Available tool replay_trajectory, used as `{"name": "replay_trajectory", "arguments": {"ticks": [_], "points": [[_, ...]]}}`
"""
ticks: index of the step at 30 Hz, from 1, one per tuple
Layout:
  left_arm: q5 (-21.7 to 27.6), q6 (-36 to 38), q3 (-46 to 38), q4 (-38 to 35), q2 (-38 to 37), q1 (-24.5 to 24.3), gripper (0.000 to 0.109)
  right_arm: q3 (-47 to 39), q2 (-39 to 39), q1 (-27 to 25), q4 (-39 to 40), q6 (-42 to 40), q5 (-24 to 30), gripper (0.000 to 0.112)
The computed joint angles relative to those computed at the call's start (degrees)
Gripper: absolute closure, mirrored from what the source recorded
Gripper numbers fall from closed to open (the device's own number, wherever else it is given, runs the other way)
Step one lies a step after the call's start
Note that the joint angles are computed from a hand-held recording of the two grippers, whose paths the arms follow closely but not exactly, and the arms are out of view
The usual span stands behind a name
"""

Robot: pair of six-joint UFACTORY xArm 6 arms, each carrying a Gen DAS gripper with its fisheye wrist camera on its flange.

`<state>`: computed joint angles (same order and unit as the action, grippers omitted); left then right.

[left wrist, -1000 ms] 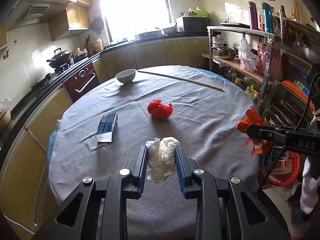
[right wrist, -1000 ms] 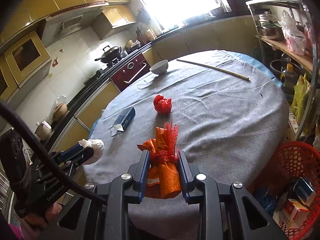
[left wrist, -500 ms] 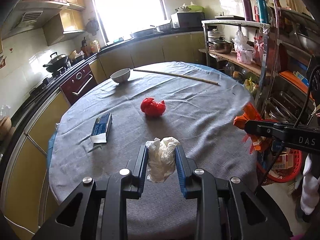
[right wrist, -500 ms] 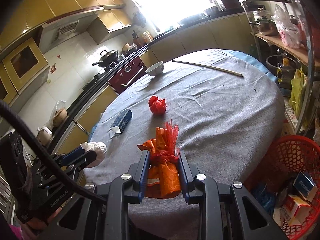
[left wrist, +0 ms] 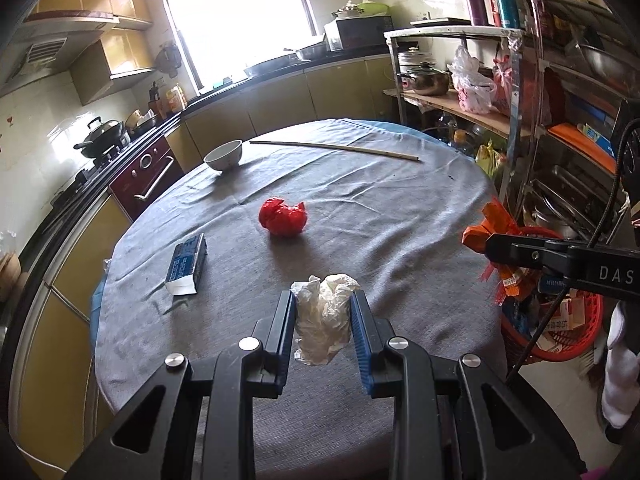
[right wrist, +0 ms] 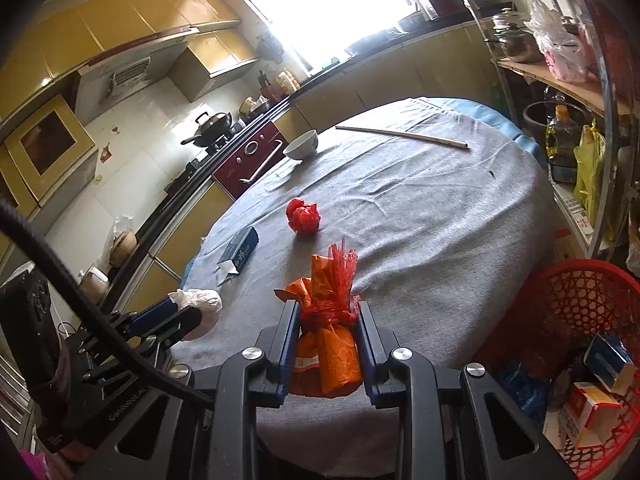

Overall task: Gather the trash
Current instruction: 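Lift the orange wrapper and tissue and carry them toward the red basket, then open the right tool over the basket while the left tool releases the tissue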

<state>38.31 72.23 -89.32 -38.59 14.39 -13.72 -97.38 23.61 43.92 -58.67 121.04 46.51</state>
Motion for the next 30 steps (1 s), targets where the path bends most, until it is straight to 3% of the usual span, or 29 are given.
{"name": "replay_trajectory", "arguments": {"ticks": [15,30], "points": [[-2.49,0.46,3.74,2.8,-2.39,-3.13,0.079,11.81,-7.99,1.1,-6.2,12.01,1.01,0.082],[-4.42,2.94,8.51,3.6,-5.61,-7.19,0.079,25.2,-17.32,3.7,-10.04,24.73,5.89,0.083]]}}
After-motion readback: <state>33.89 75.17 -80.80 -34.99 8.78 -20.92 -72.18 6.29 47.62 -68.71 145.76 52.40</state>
